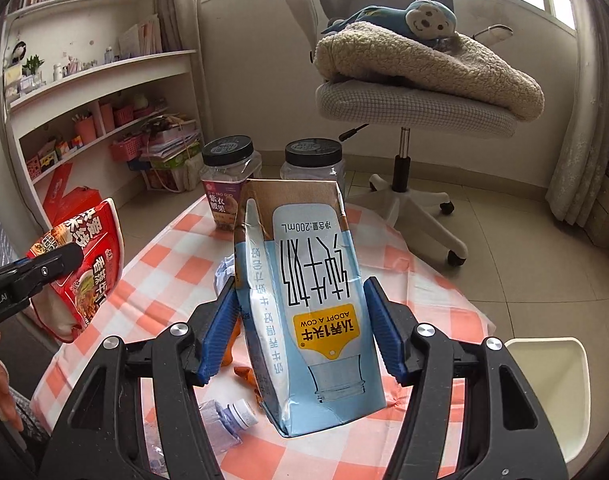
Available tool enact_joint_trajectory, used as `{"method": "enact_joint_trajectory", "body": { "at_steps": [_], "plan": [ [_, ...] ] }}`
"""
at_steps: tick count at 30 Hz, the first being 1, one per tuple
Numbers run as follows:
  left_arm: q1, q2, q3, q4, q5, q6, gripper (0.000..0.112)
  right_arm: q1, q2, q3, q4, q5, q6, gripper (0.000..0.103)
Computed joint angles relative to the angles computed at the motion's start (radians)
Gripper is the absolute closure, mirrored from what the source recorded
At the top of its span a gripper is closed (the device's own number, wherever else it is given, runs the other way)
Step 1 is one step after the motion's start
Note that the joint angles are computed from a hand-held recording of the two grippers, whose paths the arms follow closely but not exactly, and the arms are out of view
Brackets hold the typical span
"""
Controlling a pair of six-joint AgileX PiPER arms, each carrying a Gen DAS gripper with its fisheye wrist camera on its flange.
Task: Collect trash
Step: 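Carry the milk carton to the white bin and open the right gripper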
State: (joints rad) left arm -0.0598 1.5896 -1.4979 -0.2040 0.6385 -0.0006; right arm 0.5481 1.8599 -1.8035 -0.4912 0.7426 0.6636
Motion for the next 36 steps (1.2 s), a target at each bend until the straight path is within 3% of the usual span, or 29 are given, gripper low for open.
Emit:
{"method": "enact_joint_trajectory", "body": {
  "at_steps": [16,36],
  "plan": [
    [-0.200,-0.005,0.020,0.199,-0.079,-0.193,0.070,-0.029,-0.148,0.182,-0.137,-0.064,0.138,0.044],
    [-0.390,0.075,-0.046,0.285,-0.078,-0.307,0.070,-0.266,-0.337,0.363,-0.091,-0.070,0.162,0.044]
  ]
}}
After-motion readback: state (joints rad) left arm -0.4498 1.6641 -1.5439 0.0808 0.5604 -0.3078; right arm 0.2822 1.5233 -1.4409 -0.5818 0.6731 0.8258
